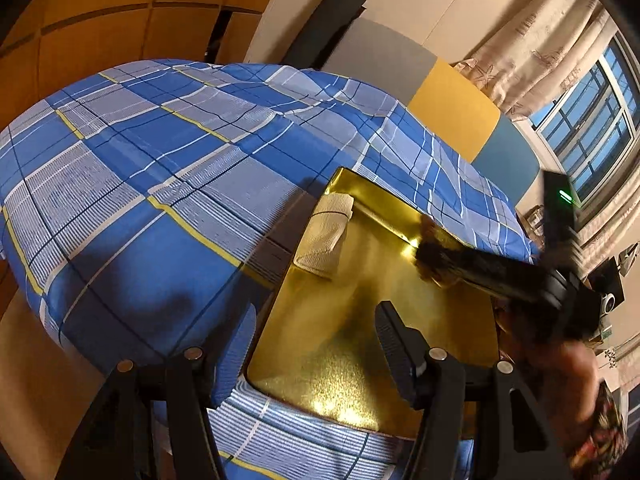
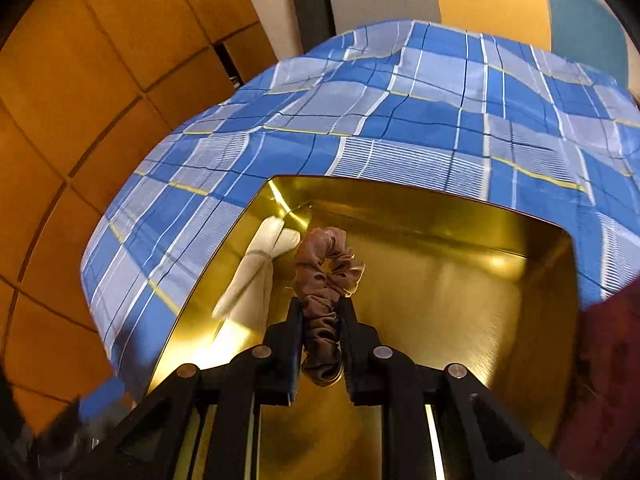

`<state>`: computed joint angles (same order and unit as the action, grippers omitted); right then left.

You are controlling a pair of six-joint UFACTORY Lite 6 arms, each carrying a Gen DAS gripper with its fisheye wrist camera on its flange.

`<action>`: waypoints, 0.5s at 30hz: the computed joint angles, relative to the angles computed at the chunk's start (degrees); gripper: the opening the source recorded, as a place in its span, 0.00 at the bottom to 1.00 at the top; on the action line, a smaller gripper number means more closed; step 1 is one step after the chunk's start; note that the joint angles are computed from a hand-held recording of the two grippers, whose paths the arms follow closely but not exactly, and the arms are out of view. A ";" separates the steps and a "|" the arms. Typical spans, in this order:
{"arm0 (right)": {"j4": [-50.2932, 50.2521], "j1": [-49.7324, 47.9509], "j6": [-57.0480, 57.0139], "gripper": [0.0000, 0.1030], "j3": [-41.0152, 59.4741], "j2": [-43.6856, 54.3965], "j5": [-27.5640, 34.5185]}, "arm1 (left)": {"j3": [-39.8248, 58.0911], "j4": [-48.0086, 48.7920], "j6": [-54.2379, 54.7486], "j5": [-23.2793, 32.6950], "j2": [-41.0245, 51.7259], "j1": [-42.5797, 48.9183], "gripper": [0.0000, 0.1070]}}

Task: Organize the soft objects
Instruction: 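Lower the scrunchie into the gold tray and open the right tool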

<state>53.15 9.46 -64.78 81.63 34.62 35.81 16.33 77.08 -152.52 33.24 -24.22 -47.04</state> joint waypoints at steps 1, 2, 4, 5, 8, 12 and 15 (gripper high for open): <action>-0.70 0.89 1.79 0.19 1.67 1.52 -0.91 | -0.33 -0.50 0.38 -0.09 -0.38 -0.19 0.59; -1.11 1.59 3.41 0.19 3.51 3.23 -1.60 | -0.68 -1.70 0.92 0.52 -0.93 -0.77 0.59; -2.15 2.47 7.37 0.28 8.68 7.63 -1.21 | -1.50 -2.98 1.32 1.38 -2.11 -1.67 0.59; -1.99 2.53 8.20 0.32 10.84 9.36 -0.15 | -1.98 -3.89 1.98 1.52 -2.73 -1.76 0.59; -0.92 2.87 8.34 0.45 12.23 9.83 -0.98 | -3.39 -4.91 1.71 1.59 -4.20 -1.86 0.59; 7.02 1.04 -0.15 0.57 5.05 2.61 -1.48 | -4.08 -4.70 -0.19 1.17 -4.38 -1.63 0.58; 10.01 -1.15 -4.98 0.59 -1.96 -5.55 1.46 | -3.58 -2.77 -2.93 0.54 -3.09 -1.94 0.58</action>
<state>63.16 8.32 -69.76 79.67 29.07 37.27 12.75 74.30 -155.45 33.78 -27.31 -48.99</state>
